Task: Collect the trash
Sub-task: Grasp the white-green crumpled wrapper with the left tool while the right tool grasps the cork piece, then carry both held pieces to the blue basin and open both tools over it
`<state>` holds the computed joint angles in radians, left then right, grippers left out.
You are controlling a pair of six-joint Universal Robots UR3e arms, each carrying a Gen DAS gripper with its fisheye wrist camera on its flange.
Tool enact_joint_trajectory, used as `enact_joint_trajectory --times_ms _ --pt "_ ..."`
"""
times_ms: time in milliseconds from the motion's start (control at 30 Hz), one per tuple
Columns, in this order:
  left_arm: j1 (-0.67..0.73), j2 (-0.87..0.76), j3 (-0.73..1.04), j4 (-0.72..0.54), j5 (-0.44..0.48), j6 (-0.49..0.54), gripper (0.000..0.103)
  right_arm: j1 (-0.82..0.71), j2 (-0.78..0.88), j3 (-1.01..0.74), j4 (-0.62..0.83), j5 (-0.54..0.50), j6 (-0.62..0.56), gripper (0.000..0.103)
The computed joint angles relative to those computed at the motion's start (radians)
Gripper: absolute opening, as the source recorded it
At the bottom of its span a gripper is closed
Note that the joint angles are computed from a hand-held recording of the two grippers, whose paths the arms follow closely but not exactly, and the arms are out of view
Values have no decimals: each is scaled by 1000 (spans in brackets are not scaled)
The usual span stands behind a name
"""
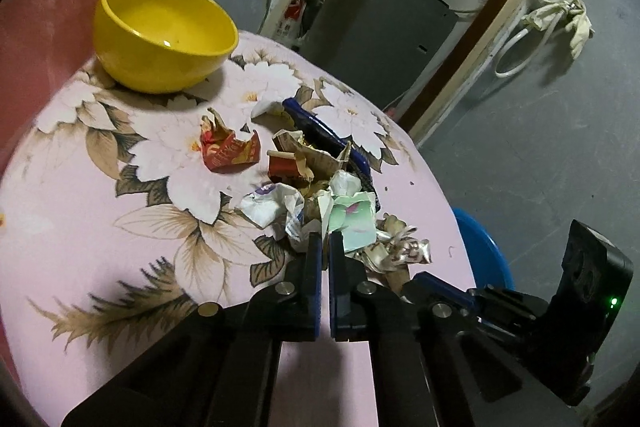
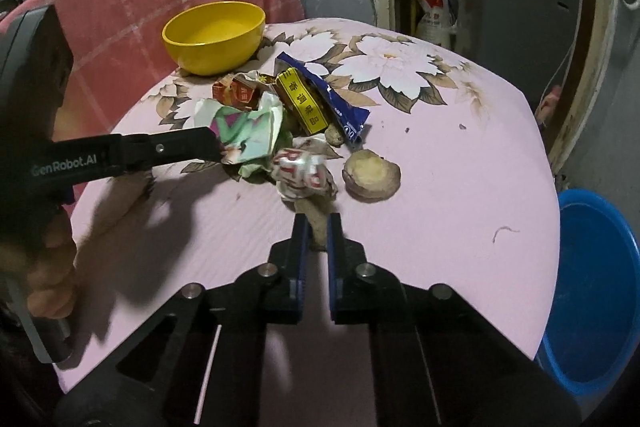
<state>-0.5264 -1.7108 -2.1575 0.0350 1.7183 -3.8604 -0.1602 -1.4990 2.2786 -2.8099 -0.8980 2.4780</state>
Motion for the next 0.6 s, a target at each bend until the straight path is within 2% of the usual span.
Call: enact_joint_trajectory --times_ms 133,300,367,433,467,600 --pt "-54 8 11 -33 71 -17 1 -7 -27 27 0 -2 -4 42" --pt "-85 21 0 -63 125 -50 1 15 -1 -2 -5 -21 14 47" --pt "-82 29 -5 -69 127 -58 1 28 19 -22 -8 -29 17 54" --pt "-90 41 -11 -83 140 -68 1 38 36 -46 3 -34 18 69" --pt "-91 46 -12 -90 142 -70 1 46 50 -67 23 -36 19 72" --pt "-110 54 -4 -121 164 -78 1 64 82 -97 19 -56 40 70"
